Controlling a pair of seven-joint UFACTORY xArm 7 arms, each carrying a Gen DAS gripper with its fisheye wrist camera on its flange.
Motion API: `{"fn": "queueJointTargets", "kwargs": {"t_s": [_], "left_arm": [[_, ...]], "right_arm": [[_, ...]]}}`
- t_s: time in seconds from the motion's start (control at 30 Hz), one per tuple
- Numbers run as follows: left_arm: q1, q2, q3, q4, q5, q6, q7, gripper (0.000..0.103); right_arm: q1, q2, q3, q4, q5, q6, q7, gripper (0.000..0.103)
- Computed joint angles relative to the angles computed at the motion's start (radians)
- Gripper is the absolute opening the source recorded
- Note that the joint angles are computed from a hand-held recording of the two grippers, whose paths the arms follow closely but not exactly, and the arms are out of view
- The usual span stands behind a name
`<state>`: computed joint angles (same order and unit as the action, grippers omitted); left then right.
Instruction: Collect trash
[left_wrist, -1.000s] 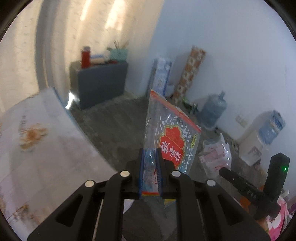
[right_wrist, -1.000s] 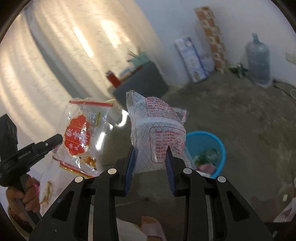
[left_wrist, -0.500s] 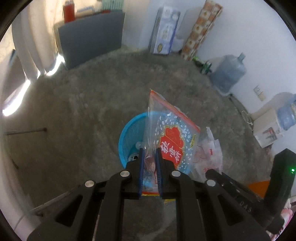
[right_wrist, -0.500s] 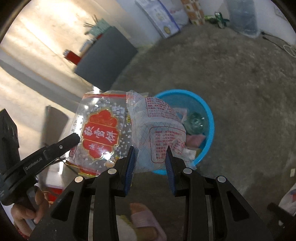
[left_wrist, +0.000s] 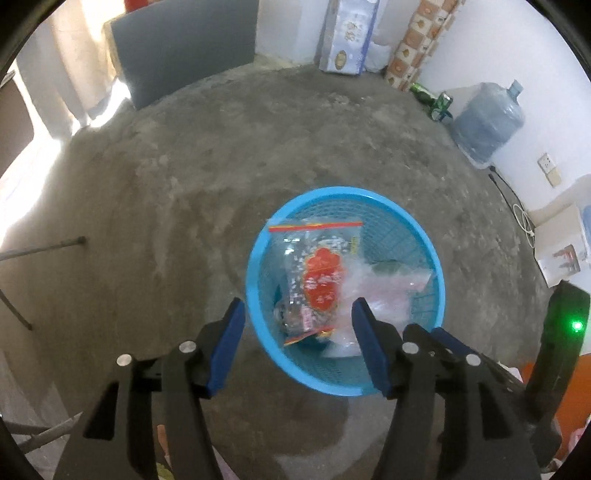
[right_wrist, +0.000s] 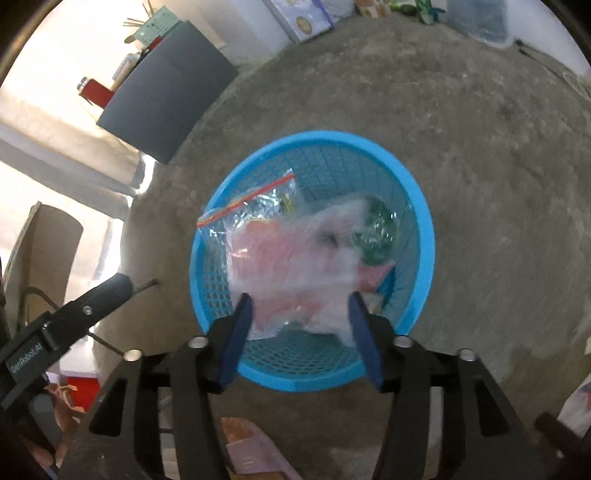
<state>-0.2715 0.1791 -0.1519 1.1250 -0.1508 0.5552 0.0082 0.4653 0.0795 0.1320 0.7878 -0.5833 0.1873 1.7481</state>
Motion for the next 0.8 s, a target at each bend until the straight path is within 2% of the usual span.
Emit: {"fn": "queueJointTargets", "kwargs": {"t_s": [0.13, 0.3, 0.43, 0.57, 0.63, 0.8], "left_arm": [[0.026, -0.037, -0.007, -0.025, -0.088, -0.011, 0.044, 0.063], [0.028, -0.112, -0.007, -0.058, -0.174, 0.001, 0.088, 0.064], [0.015, -0.228, 0.003, -0.112, -0.299, 0.03, 0.202, 0.067], [-0.023, -0.395, 0.05, -0.192, -0.436, 0.065, 0.307, 0.074], [-0.045, -0.507, 0.094, -0.247, -0.495, 0.092, 0.365, 0.076], [-0.038, -0.77, 0.178, -0.359, -0.467, 0.184, 0.384, 0.082]], "right_arm": [[0.002, -0.05, 0.018, -0.036, -0.024, 0.027, 0.048, 0.058], [-0.023, -0.148, 0.086, -0.069, -0.05, 0.117, 0.127, 0.058], [-0.04, -0.24, 0.154, -0.097, -0.031, 0.198, 0.165, 0.058], [-0.039, -0.343, 0.219, -0.105, 0.041, 0.295, 0.151, 0.059], [-0.032, -0.401, 0.251, -0.098, 0.084, 0.361, 0.142, 0.064], [-0.037, -0.467, 0.321, -0.023, 0.117, 0.478, 0.091, 0.077]]}}
